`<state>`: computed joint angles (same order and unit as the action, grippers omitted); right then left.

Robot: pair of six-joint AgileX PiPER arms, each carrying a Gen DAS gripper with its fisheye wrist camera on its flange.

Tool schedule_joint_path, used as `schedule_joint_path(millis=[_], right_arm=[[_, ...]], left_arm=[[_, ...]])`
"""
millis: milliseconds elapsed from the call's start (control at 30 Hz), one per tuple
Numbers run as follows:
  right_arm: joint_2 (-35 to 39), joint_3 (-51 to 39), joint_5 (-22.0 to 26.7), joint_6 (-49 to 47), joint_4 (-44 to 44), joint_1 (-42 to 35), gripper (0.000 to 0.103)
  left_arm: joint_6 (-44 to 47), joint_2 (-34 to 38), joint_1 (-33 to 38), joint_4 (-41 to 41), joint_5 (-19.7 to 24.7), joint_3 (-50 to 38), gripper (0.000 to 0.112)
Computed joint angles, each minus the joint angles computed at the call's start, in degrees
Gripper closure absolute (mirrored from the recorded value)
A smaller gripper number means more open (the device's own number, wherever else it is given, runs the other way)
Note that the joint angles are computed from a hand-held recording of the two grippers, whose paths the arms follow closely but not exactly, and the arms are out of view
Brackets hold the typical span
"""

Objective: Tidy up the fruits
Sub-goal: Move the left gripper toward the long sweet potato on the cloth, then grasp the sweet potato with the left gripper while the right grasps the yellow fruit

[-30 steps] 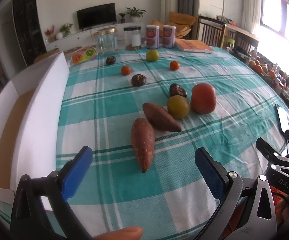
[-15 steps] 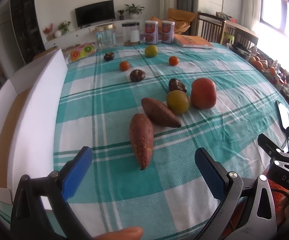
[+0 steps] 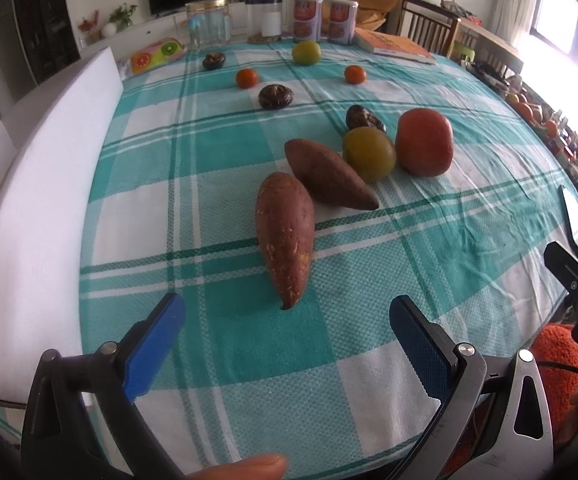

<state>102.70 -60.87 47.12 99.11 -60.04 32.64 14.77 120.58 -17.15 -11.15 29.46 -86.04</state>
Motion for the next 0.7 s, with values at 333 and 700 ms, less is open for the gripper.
schedule_joint_path(millis=[333, 700], right_arm=[[0.83, -0.86, -0.35, -0.66, 0.02, 0.09, 0.0], [1.07, -0.76, -2.69, -2.41, 1.81, -1.32, 0.0]], left_arm=[[0.18, 4.73, 0.58, 1.37, 0.68, -1.61, 0.01], [8.77, 8.18, 2.55, -3.42, 6.59, -9.04, 0.01]])
